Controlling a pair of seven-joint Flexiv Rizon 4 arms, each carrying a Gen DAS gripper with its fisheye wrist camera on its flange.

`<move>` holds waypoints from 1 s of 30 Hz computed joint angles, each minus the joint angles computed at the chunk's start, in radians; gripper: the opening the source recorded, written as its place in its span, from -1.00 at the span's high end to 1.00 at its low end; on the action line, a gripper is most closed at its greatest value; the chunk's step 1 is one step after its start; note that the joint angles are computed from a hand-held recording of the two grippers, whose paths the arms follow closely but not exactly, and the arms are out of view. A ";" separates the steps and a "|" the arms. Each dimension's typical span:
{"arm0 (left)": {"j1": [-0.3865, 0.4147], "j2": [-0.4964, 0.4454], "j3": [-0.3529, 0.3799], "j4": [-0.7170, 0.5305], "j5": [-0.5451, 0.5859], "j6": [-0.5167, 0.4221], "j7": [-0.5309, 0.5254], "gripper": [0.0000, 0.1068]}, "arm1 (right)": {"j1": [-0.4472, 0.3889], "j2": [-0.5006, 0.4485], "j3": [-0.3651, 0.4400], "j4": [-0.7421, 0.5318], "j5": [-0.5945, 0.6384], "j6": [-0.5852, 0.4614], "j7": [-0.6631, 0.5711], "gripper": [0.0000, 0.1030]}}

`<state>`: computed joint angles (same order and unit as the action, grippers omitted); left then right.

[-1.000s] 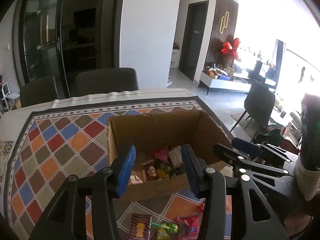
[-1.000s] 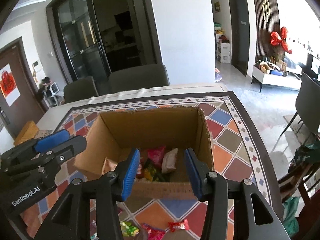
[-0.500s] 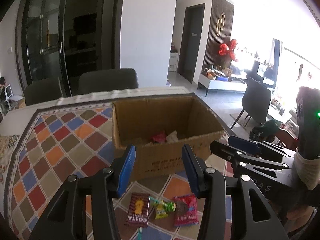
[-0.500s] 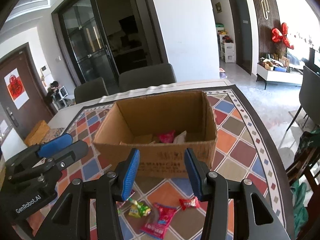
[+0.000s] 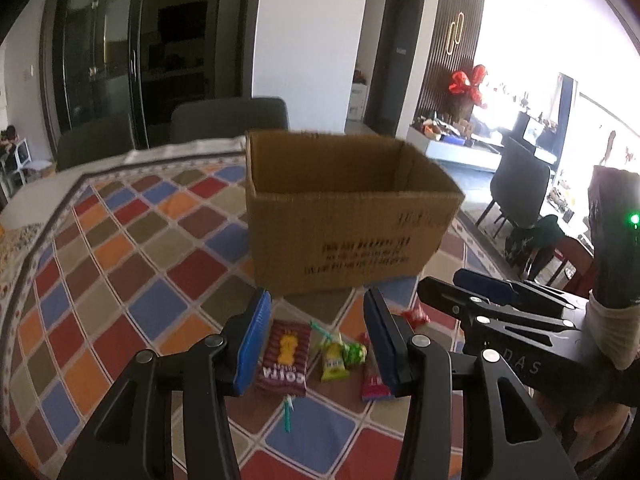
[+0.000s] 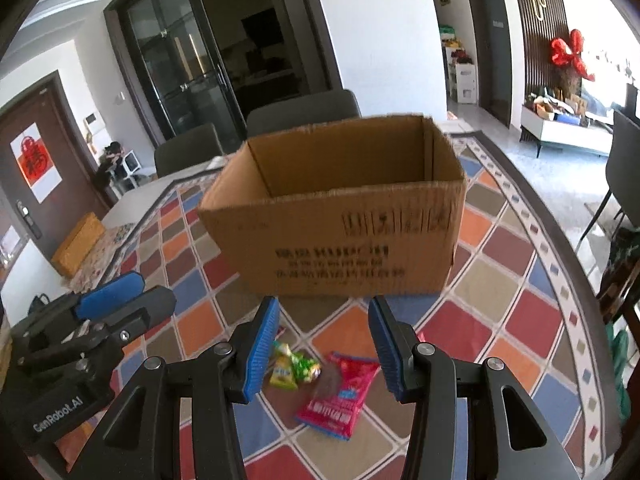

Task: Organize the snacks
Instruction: 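Move both open tools back from the box to the remaining snacks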

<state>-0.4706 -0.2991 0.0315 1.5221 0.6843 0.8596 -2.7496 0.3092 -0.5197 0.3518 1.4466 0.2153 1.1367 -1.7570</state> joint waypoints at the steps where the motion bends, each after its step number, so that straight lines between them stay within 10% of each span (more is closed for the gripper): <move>1: 0.001 -0.003 -0.002 0.006 -0.006 0.005 -0.004 0.11 | 0.000 0.000 0.000 0.003 0.000 -0.007 0.001 0.07; 30: -0.015 -0.099 0.032 0.107 -0.179 0.183 0.128 0.33 | 0.010 -0.057 -0.023 0.045 -0.007 -0.170 0.048 0.07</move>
